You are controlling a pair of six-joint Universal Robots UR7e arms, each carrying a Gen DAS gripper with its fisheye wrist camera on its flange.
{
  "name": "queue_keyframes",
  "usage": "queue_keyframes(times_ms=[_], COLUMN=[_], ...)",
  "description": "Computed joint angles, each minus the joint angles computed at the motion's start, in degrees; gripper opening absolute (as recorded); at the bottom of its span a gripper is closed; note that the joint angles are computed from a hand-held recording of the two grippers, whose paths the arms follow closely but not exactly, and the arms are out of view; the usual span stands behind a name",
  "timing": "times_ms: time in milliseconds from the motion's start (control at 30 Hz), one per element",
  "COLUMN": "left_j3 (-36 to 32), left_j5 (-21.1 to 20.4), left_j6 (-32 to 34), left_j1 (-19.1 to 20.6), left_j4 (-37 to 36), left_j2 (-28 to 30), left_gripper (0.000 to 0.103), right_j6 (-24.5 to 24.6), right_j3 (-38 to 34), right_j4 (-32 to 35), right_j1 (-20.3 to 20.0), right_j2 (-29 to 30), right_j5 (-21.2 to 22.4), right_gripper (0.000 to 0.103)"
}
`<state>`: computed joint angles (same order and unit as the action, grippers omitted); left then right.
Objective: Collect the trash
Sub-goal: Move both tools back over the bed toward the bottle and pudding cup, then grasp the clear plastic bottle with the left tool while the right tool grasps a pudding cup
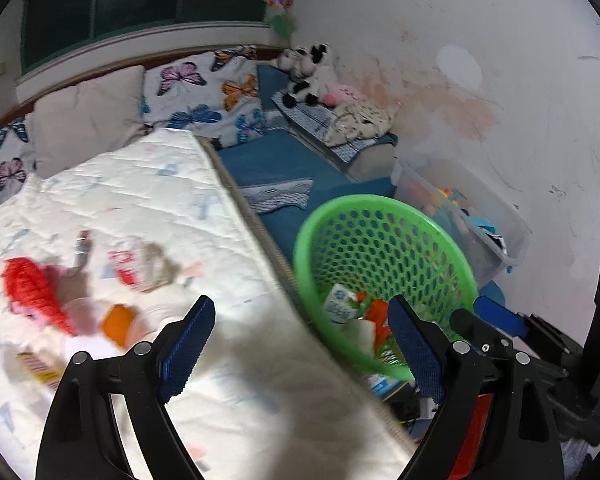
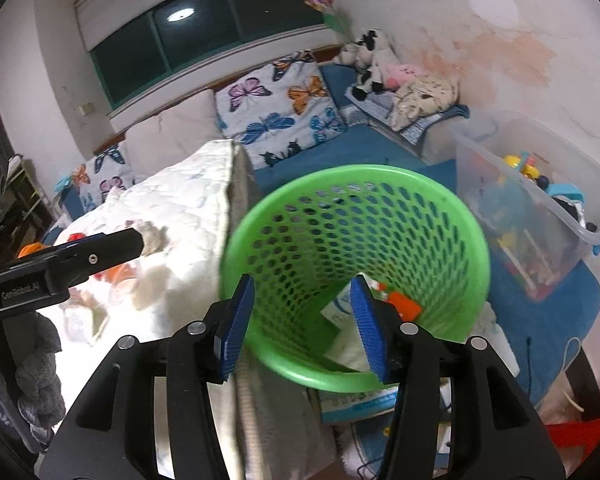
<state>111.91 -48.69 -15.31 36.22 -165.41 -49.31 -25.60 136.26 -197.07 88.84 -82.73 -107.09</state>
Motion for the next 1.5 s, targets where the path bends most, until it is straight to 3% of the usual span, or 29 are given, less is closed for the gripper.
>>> queue_keyframes(times_ms=[400, 633, 867, 1167, 1500], left_j3=[13.31, 21.32, 25.10, 24.77, 19.42], left_j5=[8.77, 15.89, 19.76, 16.60, 10.69], left_j6=[-8.37, -14.74, -20.68, -23.70, -26.90], left_j1=[-0.39, -1.59, -1.71, 2.01, 6.57], left_j4=[3.41, 9.47, 17.05, 18.29, 16.83], left_j2=[-15.87, -28.17, -37.32, -38.99, -32.76], left_gripper=[0.085, 0.085, 0.085, 0.085, 0.085], right_j6=[0.23, 0.16, 0.38, 0.20, -1.01], right_j3=[-0.82, -1.36, -2.29, -4.27, -8.46], right_j4=[0.06, 0.06, 0.71, 3.09, 7.84], right_j1=[5.98, 7.95, 9.84, 11.28, 11.78], right_j2=[4.87, 6.75, 9.06, 12.93, 18.19], right_j5=[0.67, 1.03, 1.12, 1.70, 1.76], right_gripper=[0.054, 0.055, 0.055, 0.055, 0.055])
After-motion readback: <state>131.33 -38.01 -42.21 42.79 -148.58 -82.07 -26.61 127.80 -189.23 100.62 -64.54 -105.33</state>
